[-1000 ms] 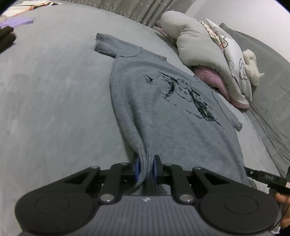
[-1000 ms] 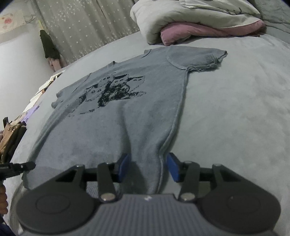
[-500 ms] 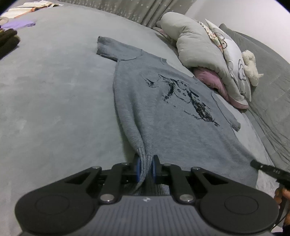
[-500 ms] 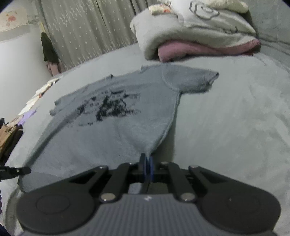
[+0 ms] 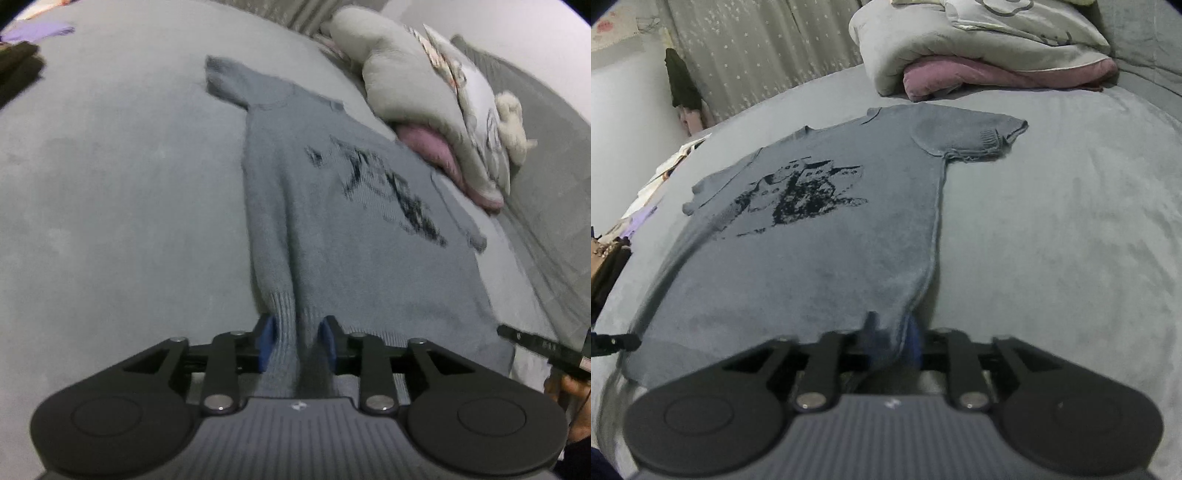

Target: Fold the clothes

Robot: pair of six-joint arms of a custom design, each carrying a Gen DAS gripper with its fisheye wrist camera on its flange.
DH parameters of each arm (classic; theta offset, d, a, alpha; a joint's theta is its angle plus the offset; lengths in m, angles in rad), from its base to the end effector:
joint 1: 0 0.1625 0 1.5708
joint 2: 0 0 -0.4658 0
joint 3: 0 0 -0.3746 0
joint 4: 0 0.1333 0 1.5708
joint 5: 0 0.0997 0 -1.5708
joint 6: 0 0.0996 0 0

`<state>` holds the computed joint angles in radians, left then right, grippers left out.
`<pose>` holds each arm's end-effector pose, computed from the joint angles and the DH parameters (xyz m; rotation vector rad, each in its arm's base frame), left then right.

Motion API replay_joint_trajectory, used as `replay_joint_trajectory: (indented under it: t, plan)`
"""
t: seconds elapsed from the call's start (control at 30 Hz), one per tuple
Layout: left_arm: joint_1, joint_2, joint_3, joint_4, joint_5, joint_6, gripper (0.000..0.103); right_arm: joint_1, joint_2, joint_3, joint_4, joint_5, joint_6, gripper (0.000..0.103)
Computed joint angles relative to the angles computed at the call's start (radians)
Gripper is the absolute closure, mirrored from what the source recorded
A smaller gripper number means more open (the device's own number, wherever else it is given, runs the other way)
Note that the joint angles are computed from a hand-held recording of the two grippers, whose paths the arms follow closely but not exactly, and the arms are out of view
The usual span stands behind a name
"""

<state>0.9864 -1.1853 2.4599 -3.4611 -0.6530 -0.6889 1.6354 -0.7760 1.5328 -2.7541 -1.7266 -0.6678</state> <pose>-0.0440 -0.4515 0.2440 -0.5054 2.3939 -1.3279 0.1651 -0.7271 0.1832 0.9661 -2.6525 0.5182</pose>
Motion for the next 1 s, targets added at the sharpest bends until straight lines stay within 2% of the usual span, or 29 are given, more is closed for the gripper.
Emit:
replay_joint_trajectory:
  t: [0.07,0.13,0.2,0.3,0.33,0.4,0.47,0.5,0.53,0.6,0.63,0.67,0.7,1.0]
  plan:
    - [0.006,-0.024,0.016,0.008,0.002,-0.024,0.061,-0.008,-0.008,-0.012,0.05,0.019,0.007,0.051]
    - [0.019,-0.039,0.027,0.012,-0.018,-0.043,0.059,-0.018,-0.015,-0.028,0.115,0.033,0.013,0.036]
    - [0.033,-0.027,0.035,-0.005,-0.036,-0.046,0.058,-0.033,-0.021,-0.037,0.192,0.046,0.014,0.034]
    - [0.025,0.008,0.036,-0.041,-0.018,-0.008,0.046,-0.052,-0.033,-0.045,0.287,0.086,-0.006,0.033]
    - [0.02,0.024,0.03,-0.053,-0.014,0.026,0.043,-0.056,-0.037,-0.047,0.313,0.098,-0.011,0.033]
    - [0.022,0.055,0.014,-0.089,-0.034,0.092,0.043,-0.057,-0.039,-0.039,0.321,0.106,-0.027,0.032]
    - [0.021,0.08,-0.002,-0.103,-0.03,0.117,0.043,-0.057,-0.041,-0.029,0.325,0.111,-0.044,0.038]
    - [0.019,0.085,-0.008,-0.1,-0.022,0.125,0.043,-0.057,-0.041,-0.028,0.329,0.114,-0.05,0.05]
    - [0.016,0.095,-0.015,-0.099,-0.01,0.142,0.045,-0.057,-0.041,-0.027,0.335,0.118,-0.055,0.073]
    - [0.01,0.101,-0.018,-0.094,0.004,0.158,0.064,-0.053,-0.035,-0.028,0.352,0.114,-0.049,0.097]
    - [0.012,0.099,-0.018,-0.093,0.0,0.153,0.083,-0.052,-0.033,-0.027,0.347,0.111,-0.053,0.097]
    - [0.015,0.096,-0.016,-0.096,-0.01,0.148,0.091,-0.052,-0.033,-0.026,0.341,0.111,-0.058,0.097]
    - [0.021,0.091,-0.014,-0.107,-0.029,0.138,0.091,-0.051,-0.033,-0.024,0.335,0.112,-0.062,0.097]
    - [-0.013,0.06,0.0,-0.132,-0.022,0.12,0.092,-0.06,-0.068,-0.015,0.339,0.202,-0.082,0.098]
